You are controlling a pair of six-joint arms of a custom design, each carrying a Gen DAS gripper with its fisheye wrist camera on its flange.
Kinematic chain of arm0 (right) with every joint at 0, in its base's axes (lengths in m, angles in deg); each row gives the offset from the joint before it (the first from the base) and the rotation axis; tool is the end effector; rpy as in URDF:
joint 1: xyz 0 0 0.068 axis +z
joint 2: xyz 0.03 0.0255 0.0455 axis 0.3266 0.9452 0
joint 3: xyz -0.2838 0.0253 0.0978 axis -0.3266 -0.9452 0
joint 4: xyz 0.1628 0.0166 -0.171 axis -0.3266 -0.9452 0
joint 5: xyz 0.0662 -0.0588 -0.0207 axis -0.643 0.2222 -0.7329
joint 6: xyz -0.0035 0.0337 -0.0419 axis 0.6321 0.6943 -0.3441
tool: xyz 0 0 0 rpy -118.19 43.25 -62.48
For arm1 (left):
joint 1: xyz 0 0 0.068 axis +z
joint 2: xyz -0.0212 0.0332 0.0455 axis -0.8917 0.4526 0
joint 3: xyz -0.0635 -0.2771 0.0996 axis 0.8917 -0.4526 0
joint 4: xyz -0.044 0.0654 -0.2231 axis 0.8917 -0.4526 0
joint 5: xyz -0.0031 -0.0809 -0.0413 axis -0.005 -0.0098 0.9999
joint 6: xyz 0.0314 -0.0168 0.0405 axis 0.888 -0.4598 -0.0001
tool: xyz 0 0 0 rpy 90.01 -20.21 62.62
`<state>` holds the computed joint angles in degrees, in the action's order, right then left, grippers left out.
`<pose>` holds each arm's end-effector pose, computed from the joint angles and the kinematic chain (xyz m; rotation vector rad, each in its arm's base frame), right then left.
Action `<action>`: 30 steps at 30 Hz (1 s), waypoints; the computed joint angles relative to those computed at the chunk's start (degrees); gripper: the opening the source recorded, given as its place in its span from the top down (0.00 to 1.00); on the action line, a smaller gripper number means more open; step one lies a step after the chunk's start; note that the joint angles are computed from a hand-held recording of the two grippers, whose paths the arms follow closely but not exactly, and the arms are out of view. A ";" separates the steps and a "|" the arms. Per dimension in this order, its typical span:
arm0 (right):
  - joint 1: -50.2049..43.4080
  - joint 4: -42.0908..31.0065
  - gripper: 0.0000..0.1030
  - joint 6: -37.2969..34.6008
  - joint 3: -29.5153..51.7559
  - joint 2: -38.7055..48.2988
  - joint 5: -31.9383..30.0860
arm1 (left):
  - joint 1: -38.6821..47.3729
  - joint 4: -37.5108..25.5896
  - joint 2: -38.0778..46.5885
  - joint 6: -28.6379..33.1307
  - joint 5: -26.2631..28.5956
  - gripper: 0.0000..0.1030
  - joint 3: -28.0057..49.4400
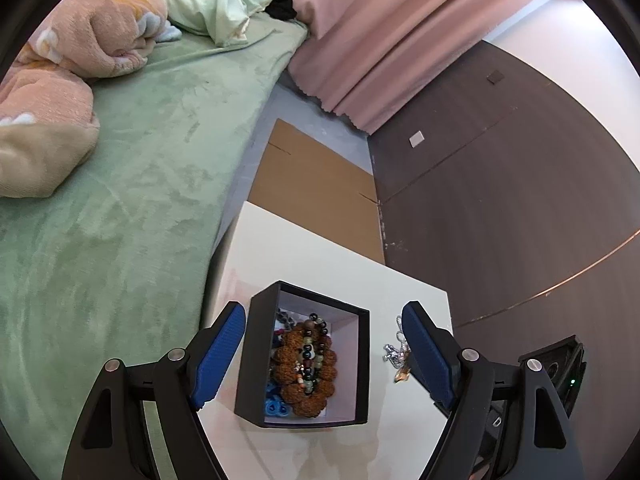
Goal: Organize jewelry
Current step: 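Place the dark bracelet in the box with the left gripper while the right gripper carries the butterfly necklace there, then withdraw both grippers from the box toward the remaining silver jewelry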
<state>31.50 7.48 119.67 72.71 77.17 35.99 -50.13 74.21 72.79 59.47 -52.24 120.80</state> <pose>0.2611 0.0722 0.1545 0.2934 2.3502 0.9149 0.2782 0.0420 0.1998 -0.2685 2.4424 -0.8124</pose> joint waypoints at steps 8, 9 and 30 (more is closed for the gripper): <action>1.75 -4.61 0.56 0.52 3.56 3.55 -0.98 | -0.59 0.24 -0.12 -0.68 -0.73 0.21 -0.19; 1.33 -4.64 0.55 0.69 2.96 2.94 -0.25 | -0.76 0.39 -0.18 -0.82 -0.79 0.21 -0.27; -19.49 -15.28 0.54 -8.49 -1.91 -7.85 -7.18 | -15.23 7.96 -0.52 -9.16 -6.68 0.21 -2.60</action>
<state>12.01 -7.81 111.18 70.80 69.32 28.81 -65.37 82.17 72.27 50.30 -58.92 118.20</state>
